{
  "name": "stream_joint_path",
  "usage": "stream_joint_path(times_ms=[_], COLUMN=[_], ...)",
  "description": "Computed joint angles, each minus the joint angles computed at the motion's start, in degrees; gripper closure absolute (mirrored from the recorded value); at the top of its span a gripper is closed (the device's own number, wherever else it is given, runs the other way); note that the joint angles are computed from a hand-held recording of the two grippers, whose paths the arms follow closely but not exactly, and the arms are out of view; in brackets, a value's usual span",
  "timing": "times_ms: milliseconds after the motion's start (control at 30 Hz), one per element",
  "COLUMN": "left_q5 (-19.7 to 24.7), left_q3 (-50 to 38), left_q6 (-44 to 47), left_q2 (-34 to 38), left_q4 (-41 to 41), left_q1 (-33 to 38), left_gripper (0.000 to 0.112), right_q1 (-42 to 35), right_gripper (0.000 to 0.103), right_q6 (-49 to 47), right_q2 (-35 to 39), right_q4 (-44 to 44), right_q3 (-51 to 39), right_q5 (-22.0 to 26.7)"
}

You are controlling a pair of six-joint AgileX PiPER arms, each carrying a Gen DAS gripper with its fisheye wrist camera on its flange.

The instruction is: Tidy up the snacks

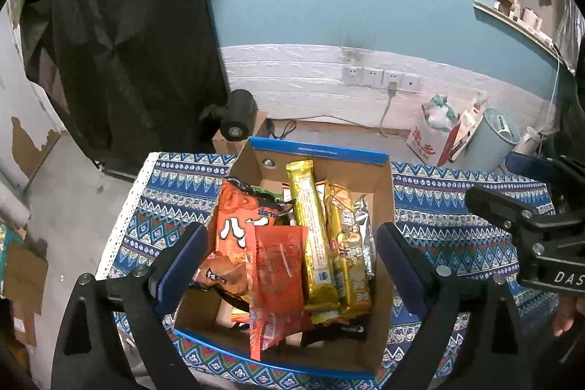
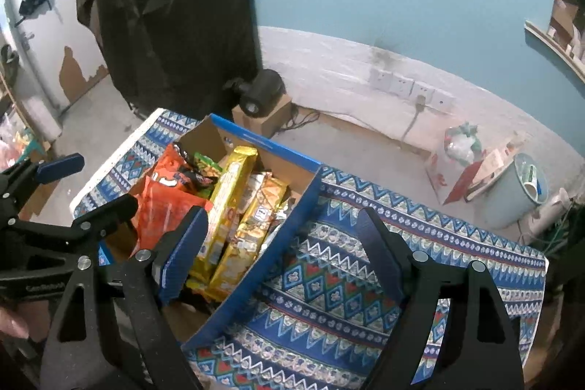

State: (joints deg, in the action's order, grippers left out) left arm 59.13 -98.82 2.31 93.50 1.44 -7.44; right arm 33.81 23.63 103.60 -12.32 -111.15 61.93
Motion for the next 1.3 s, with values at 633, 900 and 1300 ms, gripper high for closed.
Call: stream_joint_path(times_ms=[633, 900, 1300], left_q5=[-0.34, 0.86, 1.77], left_q3=[-0.34, -1.11, -1.37], left_q6=[-1.94, -2.42, -2.89], left_q2=[0.37, 1.00, 1.06], left_q4=[2.62, 2.98, 3.69], left_q1=[-2.36, -2.67, -3.09], left_gripper=[0.012, 0.012, 0.012], right_q1=[-1.51, -1.94, -2.12], right_gripper=[0.021, 0.021, 0.021], right_q6=[-0.66, -0.89, -1.07], right_q2=[-2.58, -2.90, -3.45], right_q4=[0.27, 0.69, 0.66], right_q3=[5.23, 5.82, 6.97], right_q5=[-1.64, -1.82, -2.07])
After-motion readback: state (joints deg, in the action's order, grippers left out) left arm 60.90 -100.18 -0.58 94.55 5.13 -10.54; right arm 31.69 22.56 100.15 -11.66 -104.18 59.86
